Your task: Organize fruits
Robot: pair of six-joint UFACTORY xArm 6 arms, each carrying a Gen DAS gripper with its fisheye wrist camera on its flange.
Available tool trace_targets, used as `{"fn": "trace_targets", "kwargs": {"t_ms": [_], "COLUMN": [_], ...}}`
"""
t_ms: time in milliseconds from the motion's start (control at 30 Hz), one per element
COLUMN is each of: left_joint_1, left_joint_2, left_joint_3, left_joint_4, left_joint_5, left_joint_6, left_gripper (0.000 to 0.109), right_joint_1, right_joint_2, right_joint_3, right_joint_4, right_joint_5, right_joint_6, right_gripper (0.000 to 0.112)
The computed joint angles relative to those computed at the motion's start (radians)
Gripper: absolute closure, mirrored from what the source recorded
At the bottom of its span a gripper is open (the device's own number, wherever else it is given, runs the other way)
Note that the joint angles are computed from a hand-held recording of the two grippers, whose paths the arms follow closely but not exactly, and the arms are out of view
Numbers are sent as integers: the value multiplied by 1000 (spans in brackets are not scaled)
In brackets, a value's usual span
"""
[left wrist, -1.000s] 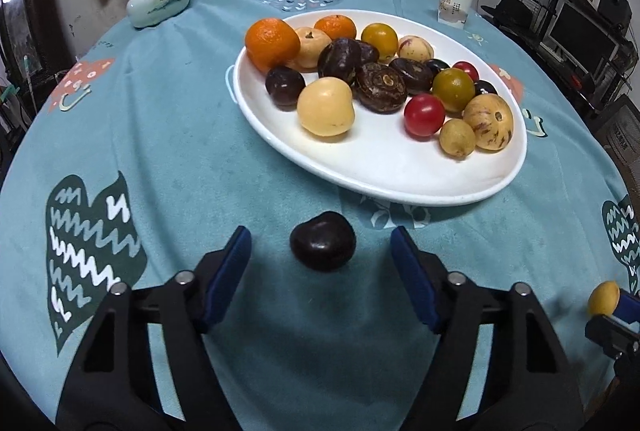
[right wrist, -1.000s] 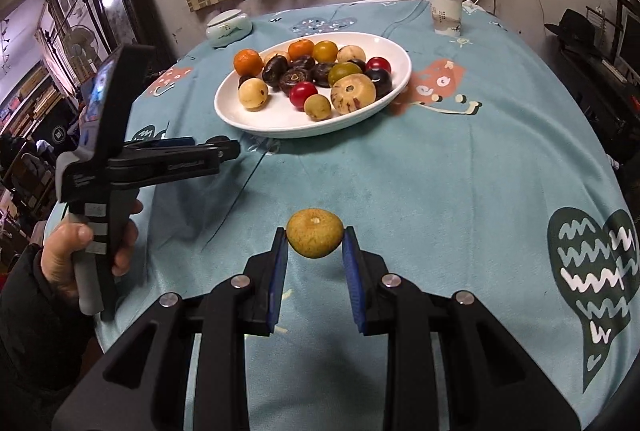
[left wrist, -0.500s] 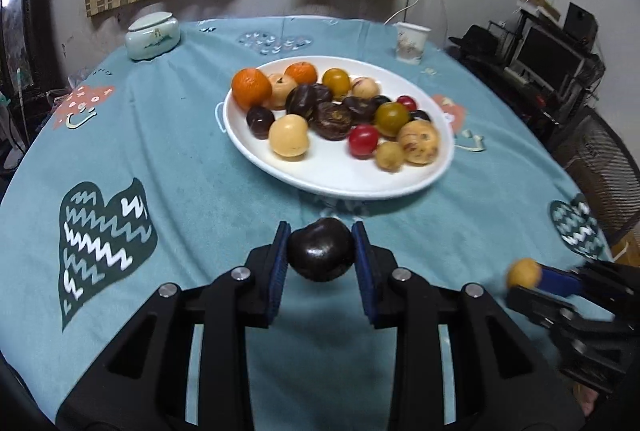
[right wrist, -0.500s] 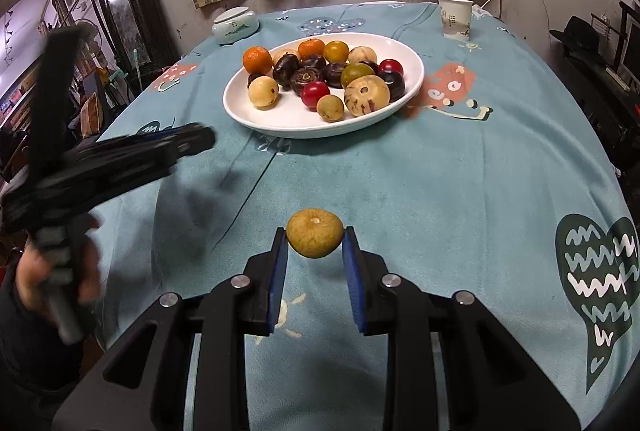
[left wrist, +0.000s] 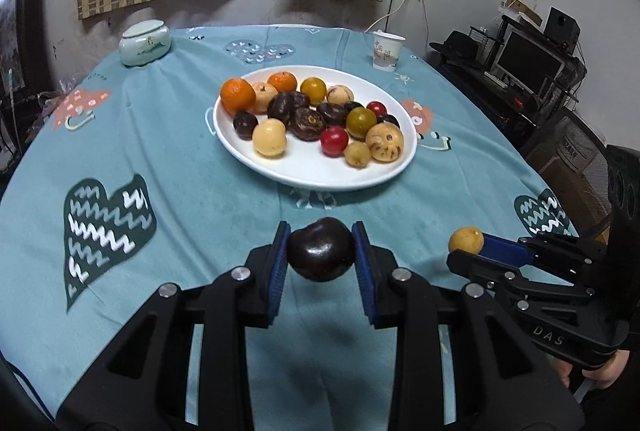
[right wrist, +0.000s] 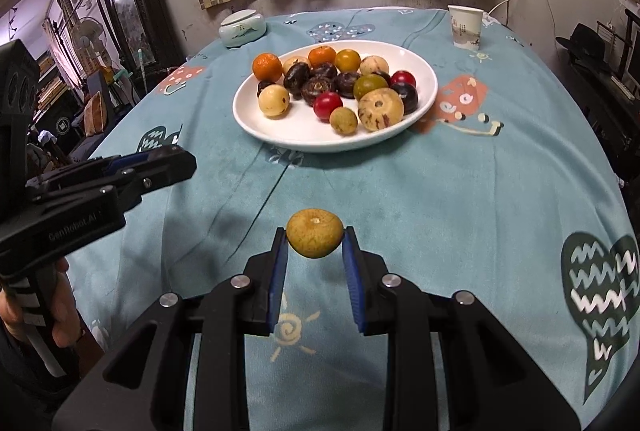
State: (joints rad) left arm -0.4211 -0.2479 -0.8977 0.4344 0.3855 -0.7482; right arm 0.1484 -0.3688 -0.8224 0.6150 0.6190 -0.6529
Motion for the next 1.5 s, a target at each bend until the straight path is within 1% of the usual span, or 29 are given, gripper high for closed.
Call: {"fn": "trace_targets", "kwargs": {"t_ms": [67,167,233,267,300,367,433,467,533,767,867,900,933,967,1000,1033,1067,1133,1200,1267,1333,1400,1467,1500], "left_joint_1": [9,28,44,52,59,73,84,89,97,107,105,106,106,105,103,101,101,102,103,100,91,79,60,55], "left_joint_2": [21,94,182,237,277,400,495,525,566,615,633,637,639,634,625,614,606,591,566,525,466,409,324,304], "left_joint_3": [-35,-134,-249,-318,-369,-525,-647,-685,-731,-782,-810,-819,-824,-817,-806,-796,-789,-779,-755,-715,-654,-595,-505,-486], "left_joint_4": [-7,-52,-83,-126,-147,-188,-197,-208,-236,-274,-257,-248,-237,-198,-145,-100,-94,-93,-86,-49,12,80,171,189], "left_joint_5": [14,53,103,132,153,226,289,307,323,325,342,348,349,339,329,318,313,310,291,276,246,228,205,205], "left_joint_6": [26,95,140,185,201,238,239,249,260,291,282,274,262,228,184,154,157,157,148,116,63,1,-86,-105], "left_gripper": [77,77,76,76,76,76,76,76,76,76,75,67,45,36,26,24,24,21,19,17,13,9,8,8], "right_joint_1": [0,7,13,17,22,32,35,31,26,35,37,41,44,49,53,58,59,59,56,53,50,48,44,42], "right_joint_2": [28,92,164,209,253,349,425,468,508,562,585,593,598,602,596,583,578,568,555,534,509,470,428,397], "right_joint_3": [-43,-131,-219,-270,-318,-420,-502,-552,-601,-650,-672,-677,-680,-680,-664,-640,-633,-623,-614,-597,-574,-533,-485,-451], "right_joint_4": [-5,-1,-11,-17,-22,-57,-87,-88,-89,-106,-108,-117,-127,-149,-151,-141,-139,-159,-169,-198,-209,-240,-280,-303], "right_joint_5": [7,12,29,35,40,38,41,64,96,111,112,99,92,77,36,-14,-28,-47,-55,-56,-54,-57,-56,-60], "right_joint_6": [-4,-33,-36,-34,-33,-11,23,35,41,27,41,51,59,72,72,57,51,65,71,97,108,149,212,244], "right_gripper": [84,84,84,84,84,84,84,84,84,84,84,83,70,46,40,34,25,20,18,16,16,15,15,15]}}
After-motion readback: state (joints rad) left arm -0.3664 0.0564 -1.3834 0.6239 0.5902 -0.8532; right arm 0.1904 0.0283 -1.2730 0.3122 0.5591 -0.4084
